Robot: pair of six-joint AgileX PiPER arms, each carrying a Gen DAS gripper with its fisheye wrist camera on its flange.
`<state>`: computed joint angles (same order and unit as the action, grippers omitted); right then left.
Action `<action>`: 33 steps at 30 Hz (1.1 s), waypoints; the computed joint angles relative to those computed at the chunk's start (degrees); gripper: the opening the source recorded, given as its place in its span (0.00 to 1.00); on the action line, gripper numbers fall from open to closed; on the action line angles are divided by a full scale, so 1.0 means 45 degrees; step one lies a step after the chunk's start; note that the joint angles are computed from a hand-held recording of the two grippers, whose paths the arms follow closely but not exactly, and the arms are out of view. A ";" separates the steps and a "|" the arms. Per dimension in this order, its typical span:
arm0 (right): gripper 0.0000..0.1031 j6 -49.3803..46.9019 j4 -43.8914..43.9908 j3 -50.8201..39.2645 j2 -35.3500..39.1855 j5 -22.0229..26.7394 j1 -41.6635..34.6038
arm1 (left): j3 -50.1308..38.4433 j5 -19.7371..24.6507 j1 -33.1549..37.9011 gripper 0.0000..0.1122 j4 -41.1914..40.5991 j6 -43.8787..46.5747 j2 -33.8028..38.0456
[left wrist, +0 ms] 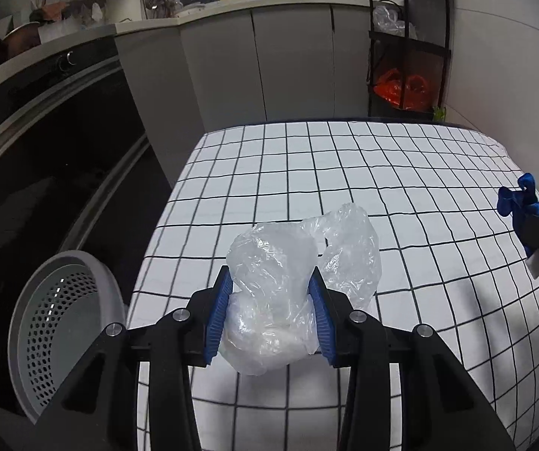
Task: Collect trash
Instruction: 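Carry bag and ribbon over the grey basket and open both grippers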
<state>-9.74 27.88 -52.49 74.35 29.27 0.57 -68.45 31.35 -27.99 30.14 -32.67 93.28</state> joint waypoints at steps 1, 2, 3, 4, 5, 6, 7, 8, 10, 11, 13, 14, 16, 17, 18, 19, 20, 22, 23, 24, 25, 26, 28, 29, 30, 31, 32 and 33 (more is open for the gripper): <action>0.17 0.0253 -0.0191 0.0023 -0.0068 -0.0051 0.0233 | 0.0329 -0.0042 0.0167 0.36 -0.0082 0.0133 -0.0469; 0.17 0.0690 -0.0583 0.0064 -0.0153 -0.0148 0.0545 | 0.0603 -0.0088 0.0322 0.36 -0.0085 0.0183 -0.0859; 0.17 0.1040 -0.0860 0.0067 -0.0188 -0.0199 0.0785 | 0.0848 -0.0088 0.0443 0.36 0.0018 0.0136 -0.1236; 0.17 0.1165 -0.0874 0.0078 -0.0216 -0.0201 0.0956 | 0.1066 -0.0145 0.0652 0.36 -0.0097 0.0369 -0.1594; 0.17 0.1195 -0.0801 0.0071 -0.0222 -0.0174 0.1098 | 0.1348 -0.0187 0.0883 0.36 -0.0307 0.0695 -0.2060; 0.17 0.1620 -0.1105 0.0035 -0.0230 -0.0231 0.1407 | 0.1563 -0.0171 0.1097 0.36 -0.0514 0.0994 -0.2461; 0.17 0.2287 -0.1670 0.0005 -0.0255 -0.0353 0.1798 | 0.1701 -0.0146 0.1345 0.36 -0.0825 0.1395 -0.2784; 0.17 0.2804 -0.2049 -0.0003 -0.0273 -0.0473 0.2165 | 0.1839 -0.0113 0.1708 0.36 -0.1325 0.1992 -0.3163; 0.17 0.3748 -0.2671 -0.0083 -0.0218 -0.0620 0.2871 | 0.2032 0.0025 0.2405 0.36 -0.2044 0.2925 -0.3763; 0.17 0.4418 -0.3191 -0.0186 -0.0125 -0.0704 0.3322 | 0.2042 0.0077 0.2753 0.36 -0.2472 0.3448 -0.3933; 0.17 0.5608 -0.4148 -0.0527 0.0182 -0.0806 0.4115 | 0.2109 0.0130 0.3521 0.36 -0.3356 0.4502 -0.4267; 0.17 0.6311 -0.4683 -0.0729 0.0396 -0.0895 0.4613 | 0.2162 0.0115 0.4032 0.36 -0.3791 0.5091 -0.4430; 0.17 0.7560 -0.5609 -0.1120 0.0854 -0.1073 0.5470 | 0.2245 0.0053 0.4900 0.36 -0.4386 0.5970 -0.4602; 0.17 0.8043 -0.5896 -0.1408 0.1192 -0.1169 0.5922 | 0.2297 -0.0038 0.5557 0.36 -0.4897 0.6682 -0.4669; 0.17 0.8416 -0.6125 -0.1729 0.1534 -0.1221 0.6268 | 0.2330 -0.0060 0.5905 0.36 -0.5112 0.7017 -0.4723; 0.17 0.8756 -0.6372 -0.2040 0.1863 -0.1256 0.6610 | 0.2354 -0.0088 0.6317 0.36 -0.5314 0.7352 -0.4740; 0.17 0.9343 -0.6916 -0.2517 0.2319 -0.1217 0.7084 | 0.2306 -0.0128 0.6856 0.36 -0.5746 0.7947 -0.4656; 0.17 1.0124 -0.7780 -0.3342 0.3055 -0.1064 0.7779 | 0.2307 -0.0551 0.7653 0.36 -0.5766 0.8309 -0.4406; 0.17 1.0307 -0.8033 -0.3864 0.3484 -0.0908 0.8082 | 0.2303 -0.0700 0.7912 0.36 -0.5717 0.8321 -0.4301; 0.17 1.0390 -0.8212 -0.4490 0.3986 -0.0707 0.8395 | 0.2226 -0.0806 0.8282 0.36 -0.5931 0.8542 -0.4124; 0.17 1.0432 -0.8369 -0.5145 0.4498 -0.0491 0.8691 | 0.2180 -0.0888 0.8645 0.36 -0.6303 0.8869 -0.3974; 0.17 1.0401 -0.8430 -0.5625 0.4855 -0.0323 0.8860 | 0.2115 -0.0970 0.8978 0.36 -0.6632 0.9122 -0.3782; 0.17 1.0285 -0.8601 -0.6834 0.5729 0.0150 0.9299 | 0.2119 -0.1228 0.9398 0.36 -0.6815 0.9318 -0.3451; 0.17 1.0112 -0.8602 -0.7461 0.6184 0.0378 0.9490 | 0.2206 -0.1359 0.9422 0.36 -0.6586 0.9126 -0.3365; 0.17 0.9949 -0.8538 -0.7900 0.6507 0.0522 0.9604 | 0.2276 -0.1512 0.9525 0.36 -0.6395 0.9012 -0.3210; 0.17 0.9820 -0.8485 -0.8426 0.6905 0.0666 0.9733 | 0.2278 -0.1562 0.9589 0.36 -0.6343 0.8998 -0.3094; 0.17 0.9655 -0.8362 -0.8980 0.7325 0.0829 0.9842 | 0.2206 -0.1521 0.9760 0.36 -0.6563 0.9279 -0.2905; 0.17 0.9447 -0.8189 -0.9452 0.7683 0.0969 0.9888 | 0.2045 -0.1388 0.9941 0.36 -0.6842 0.9632 -0.2693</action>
